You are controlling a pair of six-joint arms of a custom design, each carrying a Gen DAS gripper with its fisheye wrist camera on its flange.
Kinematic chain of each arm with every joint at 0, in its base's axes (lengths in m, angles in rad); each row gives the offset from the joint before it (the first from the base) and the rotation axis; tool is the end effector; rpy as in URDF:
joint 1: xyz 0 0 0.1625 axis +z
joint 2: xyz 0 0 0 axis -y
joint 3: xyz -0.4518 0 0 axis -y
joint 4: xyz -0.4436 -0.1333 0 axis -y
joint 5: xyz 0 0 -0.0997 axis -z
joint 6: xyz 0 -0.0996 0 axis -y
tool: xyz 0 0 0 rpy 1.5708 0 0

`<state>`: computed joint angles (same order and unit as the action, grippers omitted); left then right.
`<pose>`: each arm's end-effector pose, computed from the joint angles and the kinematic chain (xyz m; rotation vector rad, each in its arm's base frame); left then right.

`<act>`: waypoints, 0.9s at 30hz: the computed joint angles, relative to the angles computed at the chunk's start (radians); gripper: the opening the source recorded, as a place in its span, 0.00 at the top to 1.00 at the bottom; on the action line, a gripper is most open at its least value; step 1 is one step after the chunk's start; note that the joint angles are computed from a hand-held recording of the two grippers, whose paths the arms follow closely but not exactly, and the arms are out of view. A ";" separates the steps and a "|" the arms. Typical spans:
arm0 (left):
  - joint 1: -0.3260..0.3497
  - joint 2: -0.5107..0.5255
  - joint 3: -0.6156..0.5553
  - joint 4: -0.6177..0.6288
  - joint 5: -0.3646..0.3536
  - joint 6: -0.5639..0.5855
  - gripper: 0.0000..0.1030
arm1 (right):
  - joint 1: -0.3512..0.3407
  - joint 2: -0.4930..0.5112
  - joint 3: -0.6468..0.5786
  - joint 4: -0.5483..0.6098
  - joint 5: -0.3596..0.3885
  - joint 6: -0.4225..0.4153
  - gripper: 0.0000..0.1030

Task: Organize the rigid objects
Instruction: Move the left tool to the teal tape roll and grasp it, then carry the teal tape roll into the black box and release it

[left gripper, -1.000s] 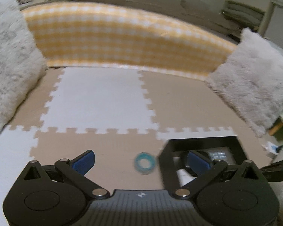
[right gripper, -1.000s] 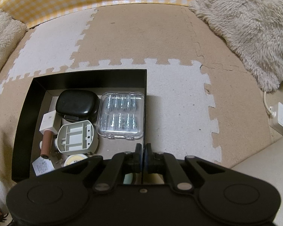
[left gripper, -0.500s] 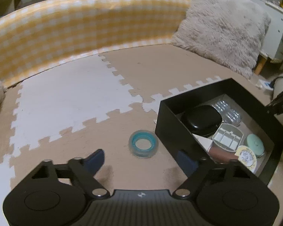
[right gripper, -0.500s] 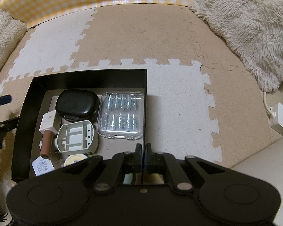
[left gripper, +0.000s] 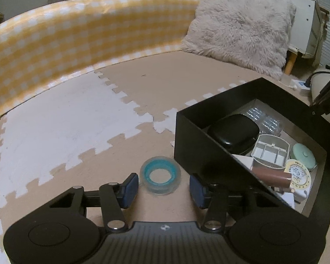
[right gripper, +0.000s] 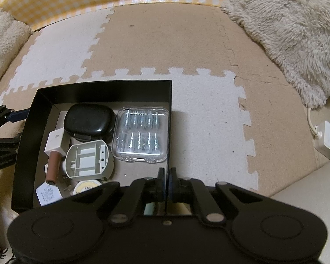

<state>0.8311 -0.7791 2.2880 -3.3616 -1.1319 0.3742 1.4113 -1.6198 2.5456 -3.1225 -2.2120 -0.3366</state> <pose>-0.1869 -0.4654 -0.0217 1.3648 2.3546 -0.4898 0.0137 -0.3791 0.2530 -0.0432 -2.3380 0.5398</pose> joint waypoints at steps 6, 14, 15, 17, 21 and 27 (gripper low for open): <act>0.010 -0.006 -0.005 0.017 -0.002 -0.013 0.60 | 0.000 0.002 0.000 -0.002 0.000 -0.001 0.97; -0.026 -0.096 0.025 0.211 0.065 -0.048 0.61 | -0.002 0.002 0.001 -0.002 0.001 -0.003 0.96; -0.030 -0.103 0.032 0.213 0.071 -0.039 0.61 | -0.001 0.003 0.000 -0.002 -0.001 -0.004 0.97; -0.031 -0.110 0.038 0.220 0.077 -0.039 0.62 | -0.002 0.003 0.000 -0.002 -0.001 -0.004 0.96; -0.029 -0.086 0.039 0.166 0.075 -0.034 0.53 | -0.002 0.003 0.000 -0.002 0.000 -0.004 0.96; -0.014 -0.056 0.019 0.131 0.063 -0.068 0.54 | -0.001 0.004 0.000 -0.002 -0.002 -0.005 0.97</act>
